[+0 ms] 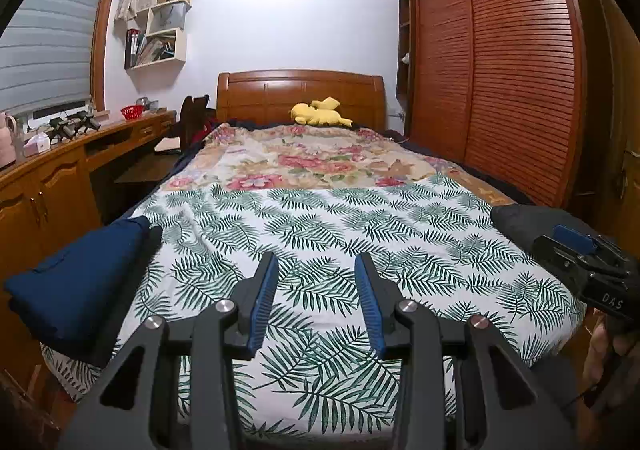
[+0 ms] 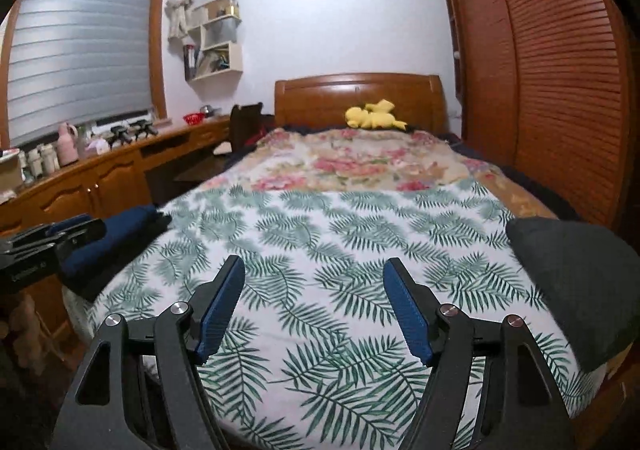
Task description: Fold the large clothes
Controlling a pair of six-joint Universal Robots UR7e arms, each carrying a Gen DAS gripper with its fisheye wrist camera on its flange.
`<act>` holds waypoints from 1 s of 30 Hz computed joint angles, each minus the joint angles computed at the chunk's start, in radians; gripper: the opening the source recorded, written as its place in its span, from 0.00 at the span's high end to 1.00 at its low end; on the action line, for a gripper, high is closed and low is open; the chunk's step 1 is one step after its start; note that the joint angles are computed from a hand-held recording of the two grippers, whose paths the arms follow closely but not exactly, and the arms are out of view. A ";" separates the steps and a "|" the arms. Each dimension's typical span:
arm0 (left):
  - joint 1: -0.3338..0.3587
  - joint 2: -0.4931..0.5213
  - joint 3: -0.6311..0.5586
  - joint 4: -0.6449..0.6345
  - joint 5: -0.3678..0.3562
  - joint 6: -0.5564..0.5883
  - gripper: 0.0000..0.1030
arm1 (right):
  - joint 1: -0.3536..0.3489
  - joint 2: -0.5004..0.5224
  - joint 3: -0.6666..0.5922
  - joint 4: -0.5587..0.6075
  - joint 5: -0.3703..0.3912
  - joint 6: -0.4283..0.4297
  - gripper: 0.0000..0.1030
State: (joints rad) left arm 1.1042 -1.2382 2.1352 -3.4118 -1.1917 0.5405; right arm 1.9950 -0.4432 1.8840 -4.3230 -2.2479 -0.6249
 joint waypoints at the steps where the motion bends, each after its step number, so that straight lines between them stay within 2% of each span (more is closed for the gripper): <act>1: -0.001 -0.002 0.002 -0.005 0.001 0.000 0.63 | 0.002 0.001 0.000 0.001 0.001 0.000 0.29; 30: 0.020 0.002 0.019 -0.032 -0.032 -0.009 0.62 | -0.007 0.008 0.004 0.015 0.008 0.021 0.29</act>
